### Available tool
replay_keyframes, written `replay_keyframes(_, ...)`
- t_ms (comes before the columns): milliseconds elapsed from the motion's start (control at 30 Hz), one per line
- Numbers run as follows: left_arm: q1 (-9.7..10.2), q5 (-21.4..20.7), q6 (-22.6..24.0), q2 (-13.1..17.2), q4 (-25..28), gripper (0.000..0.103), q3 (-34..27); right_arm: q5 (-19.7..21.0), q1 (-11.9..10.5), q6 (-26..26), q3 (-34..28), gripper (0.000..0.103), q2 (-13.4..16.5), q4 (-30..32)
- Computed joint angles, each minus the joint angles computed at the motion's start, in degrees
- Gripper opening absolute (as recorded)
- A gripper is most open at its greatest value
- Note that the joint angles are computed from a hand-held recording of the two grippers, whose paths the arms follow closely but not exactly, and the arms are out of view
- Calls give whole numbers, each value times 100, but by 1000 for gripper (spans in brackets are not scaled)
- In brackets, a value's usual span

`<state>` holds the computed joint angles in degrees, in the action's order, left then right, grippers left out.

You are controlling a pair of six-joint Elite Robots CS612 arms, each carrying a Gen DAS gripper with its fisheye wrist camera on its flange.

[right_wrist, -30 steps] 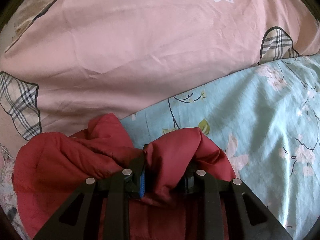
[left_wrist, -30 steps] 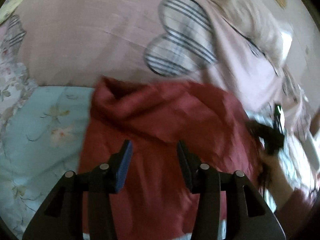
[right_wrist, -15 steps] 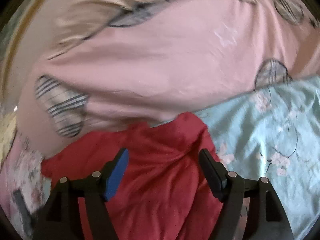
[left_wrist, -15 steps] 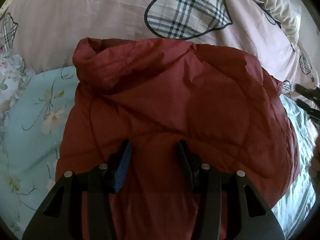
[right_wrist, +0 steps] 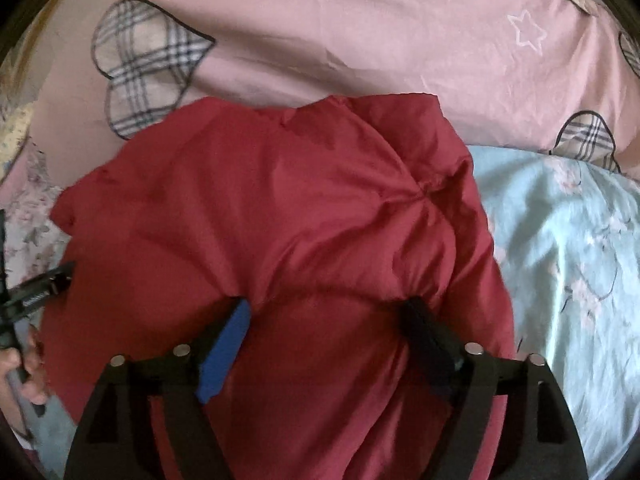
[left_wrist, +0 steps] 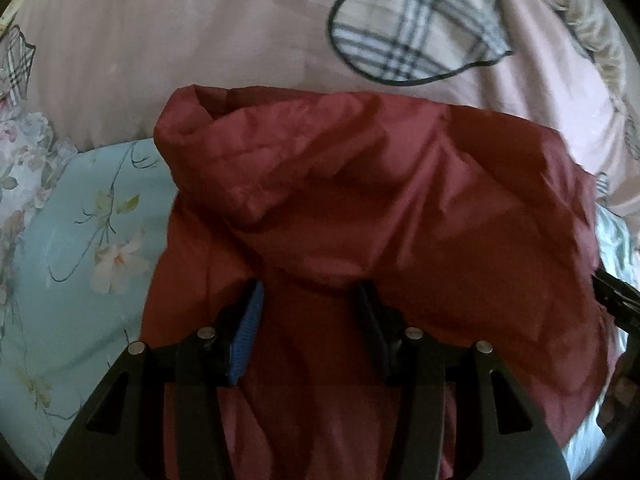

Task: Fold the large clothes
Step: 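Open both tools and release the folded hem onto the coat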

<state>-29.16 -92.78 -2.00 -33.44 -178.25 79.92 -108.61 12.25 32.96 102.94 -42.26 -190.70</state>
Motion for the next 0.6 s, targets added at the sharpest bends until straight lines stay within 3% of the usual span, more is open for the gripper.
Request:
replay_keyframes(233, 95, -235, -329, 303, 653, 50, -632, 240, -216, 328, -224, 98, 97, 400)
replay_keyframes(600, 140, -293, -369, 220, 610, 50, -538, 256, -265, 278, -270, 98, 137, 437)
